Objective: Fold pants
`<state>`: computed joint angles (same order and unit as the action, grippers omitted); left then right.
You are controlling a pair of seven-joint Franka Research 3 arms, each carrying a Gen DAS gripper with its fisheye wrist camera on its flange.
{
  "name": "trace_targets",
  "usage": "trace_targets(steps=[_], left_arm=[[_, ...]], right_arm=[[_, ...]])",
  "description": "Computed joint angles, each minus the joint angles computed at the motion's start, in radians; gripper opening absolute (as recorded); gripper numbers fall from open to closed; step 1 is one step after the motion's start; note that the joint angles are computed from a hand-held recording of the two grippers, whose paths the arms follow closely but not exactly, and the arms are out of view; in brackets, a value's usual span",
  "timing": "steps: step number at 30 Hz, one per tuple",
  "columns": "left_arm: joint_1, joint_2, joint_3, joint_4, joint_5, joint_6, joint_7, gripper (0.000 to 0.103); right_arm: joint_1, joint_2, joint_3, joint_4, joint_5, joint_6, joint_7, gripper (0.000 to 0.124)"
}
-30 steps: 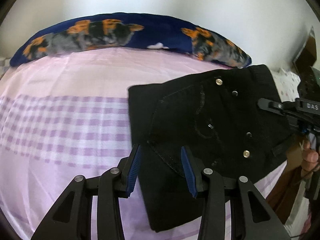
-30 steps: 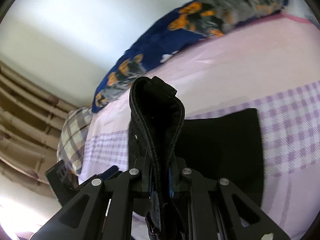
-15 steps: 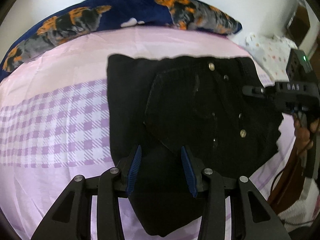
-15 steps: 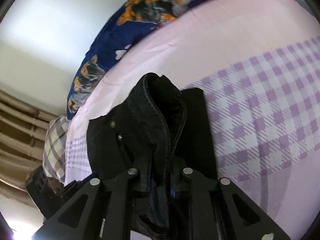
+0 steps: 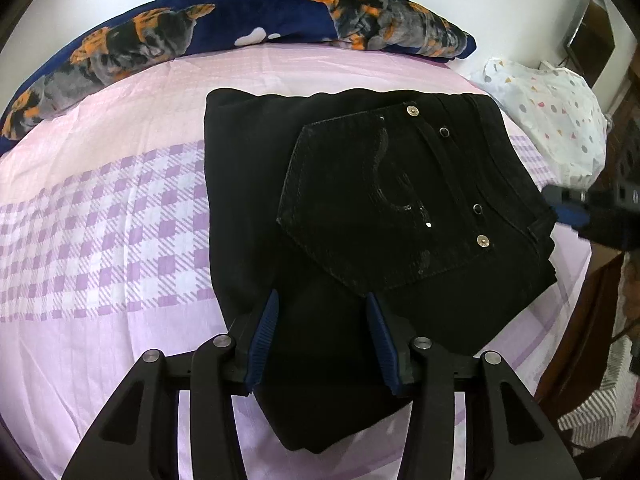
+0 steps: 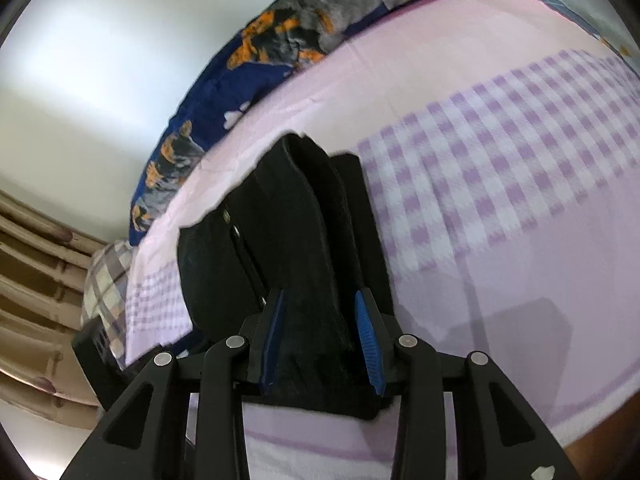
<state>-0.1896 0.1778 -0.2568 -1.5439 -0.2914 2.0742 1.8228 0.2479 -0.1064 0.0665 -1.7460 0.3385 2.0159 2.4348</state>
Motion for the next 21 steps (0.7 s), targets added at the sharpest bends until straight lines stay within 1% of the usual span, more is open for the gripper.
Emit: trace_targets(steps=[2,3,4,5,6,8,13,18,21], left_arm=[[0.001,-0.004,0.0,-0.002,0.001,-0.004,-0.002,0.047],[-0.001,-0.007,0.001,-0.003,0.006,-0.004,-0.003,0.047],[-0.002,-0.009,0.001,-0.005,0.012,-0.004,-0.007,0.047],[-0.004,-0.012,0.001,-0.006,0.016,-0.005,-0.009,0.047],[-0.005,-0.014,0.001,-0.007,0.02,-0.006,-0.011,0.047],[-0.007,-0.018,0.002,-0.007,0.025,-0.01,-0.014,0.047],[-0.008,-0.026,0.004,-0.003,0.029,-0.032,-0.01,0.047],[-0.005,-0.047,0.006,-0.015,0.017,-0.06,0.024,0.047],[-0.01,-0.06,0.008,-0.03,0.029,-0.057,0.034,0.047]], right_arm=[[0.004,-0.012,0.003,-0.023,0.013,0.011,0.007,0.033],[0.006,-0.015,0.004,-0.032,0.022,0.018,0.012,0.025],[0.008,-0.015,0.006,-0.035,0.027,0.028,0.013,0.025],[0.01,-0.01,0.012,-0.023,-0.003,0.022,0.023,0.02],[0.013,-0.004,0.018,-0.005,-0.036,0.011,0.025,0.017],[0.017,-0.006,0.02,0.005,-0.05,0.017,0.026,0.014],[0.021,-0.036,0.026,0.004,-0.08,0.018,0.071,0.012],[0.024,-0.064,0.032,-0.006,-0.097,-0.007,0.092,0.012],[0.024,-0.076,0.033,-0.04,-0.088,-0.023,0.104,0.012]])
